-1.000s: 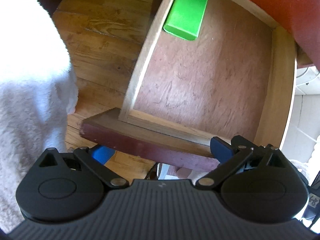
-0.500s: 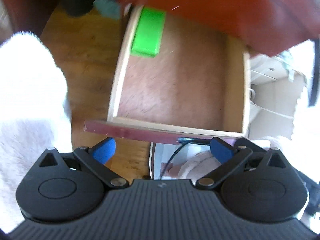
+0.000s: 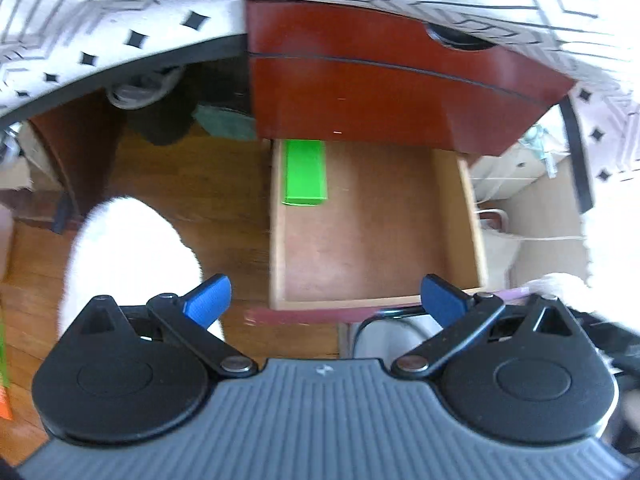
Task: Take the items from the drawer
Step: 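Reach the right tool into the open drawer toward the green block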
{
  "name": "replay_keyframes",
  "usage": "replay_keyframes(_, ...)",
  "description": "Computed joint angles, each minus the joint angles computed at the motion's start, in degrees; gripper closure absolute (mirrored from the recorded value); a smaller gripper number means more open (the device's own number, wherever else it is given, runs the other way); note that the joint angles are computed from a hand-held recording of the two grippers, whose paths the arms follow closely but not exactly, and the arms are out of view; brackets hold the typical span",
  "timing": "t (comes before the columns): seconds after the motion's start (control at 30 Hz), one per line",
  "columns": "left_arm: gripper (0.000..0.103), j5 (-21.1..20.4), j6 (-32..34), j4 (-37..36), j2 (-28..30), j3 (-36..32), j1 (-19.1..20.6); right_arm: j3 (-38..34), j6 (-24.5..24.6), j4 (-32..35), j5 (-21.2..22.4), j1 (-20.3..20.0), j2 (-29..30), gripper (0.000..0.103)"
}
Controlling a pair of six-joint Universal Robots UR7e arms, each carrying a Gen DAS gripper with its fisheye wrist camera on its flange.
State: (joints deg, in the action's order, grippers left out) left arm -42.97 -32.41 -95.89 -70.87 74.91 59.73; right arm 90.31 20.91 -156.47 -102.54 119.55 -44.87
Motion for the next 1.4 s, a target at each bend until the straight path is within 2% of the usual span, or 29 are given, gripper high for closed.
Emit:
replay_keyframes(0.1,0.0,2.31,3.1,-1.57,-0.36,1.54,0.8,0.8,-0.13,-2.59,5.0,-1.66,0.51,0.01)
replay_keyframes(0.17,0.0,4.18,8.36,-4.4,0.1,2.33,1.06,0.06,0.17,-5.07,9.57,-3.41,2.46,0.01)
replay_keyframes(0.27,0.0,5.38,22.83,-16.49,1.27,5.88,1.91,-5.02,-2.26,-4.49,14.63,-6.11,7.22,0.01)
replay_keyframes(0.33,0.0,3.12,32.68,-25.89,2.84,7.28,3.22,-10.26,-5.05,-1.26,15.01,-7.17,10.77,0.014)
replay_keyframes(0.37,0.0,0.97,35.57,-28.44,3.97,6.81,4.2,-13.14,-6.42,0.89,15.01,-7.58,12.64,0.017)
replay_keyframes(0.4,0.0,-1.61,36.85,-29.16,5.3,5.48,5.38,-15.64,-7.55,3.25,13.76,-7.69,14.04,0.024)
replay_keyframes(0.43,0.0,-4.19,38.01,-29.65,6.65,4.06,6.55,-18.18,-8.63,5.64,12.34,-7.76,15.43,0.026)
replay_keyframes(0.53,0.0,-8.95,36.74,-28.4,10.2,-0.15,9.53,-25.79,-12.37,14.5,7.39,-7.58,19.69,0.03)
replay_keyframes(0.57,0.0,-8.47,36.43,-27.74,11.2,-1.17,10.01,-28.53,-13.18,17.59,5.74,-7.52,21.26,0.03)
replay_keyframes(0.7,0.0,-0.51,37.85,-26.68,14.47,-2.93,10.39,-37.21,-14.95,24.04,5.18,-7.95,27.03,0.03)
replay_keyframes(0.8,0.0,7.1,42.64,-28.45,15.45,-1.4,9.87,-40.8,-16.75,22.7,5.72,-8.16,30.71,0.03)
replay_keyframes(0.83,0.0,10.12,45.8,-30.3,15.32,0.1,9.44,-41.63,-15.84,22.01,6.11,-8.4,31.77,0.027)
replay_keyframes(0.87,0.0,10.91,47.68,-31.37,14.91,1.08,9.33,-42.61,-14.33,21.34,6.59,-8.67,32.92,0.026)
replay_keyframes(0.93,0.0,7.82,46.06,-30.75,13.59,1.04,9.83,-44.41,-11.62,20.38,8.38,-9.26,35.08,0.025)
replay_keyframes(1.0,0.0,4.54,43.76,-30.1,12.38,0.66,10.4,-47.12,-11.8,20.97,9.6,-9.49,37.6,0.025)
replay_keyframes(1.07,0.0,1.91,41.84,-29.69,11.37,0.31,10.89,-50.39,-12.73,21.51,7.95,-9.2,40.31,0.025)
replay_keyframes(1.17,0.0,0.83,40.26,-29.34,10.59,-0.09,11.2,-55.49,-12.96,23.4,6.01,-8.9,44.02,0.025)
replay_keyframes(1.27,0.0,1.79,39.9,-29.66,9.96,0.72,10.72,-59.58,-11.13,26.04,6.15,-8.96,46.75,0.023)
replay_keyframes(1.4,0.0,7.51,45.11,-33.47,9.23,4.86,10.16,-61.32,-9.11,25.5,4.14,-8.86,48.32,0.02)
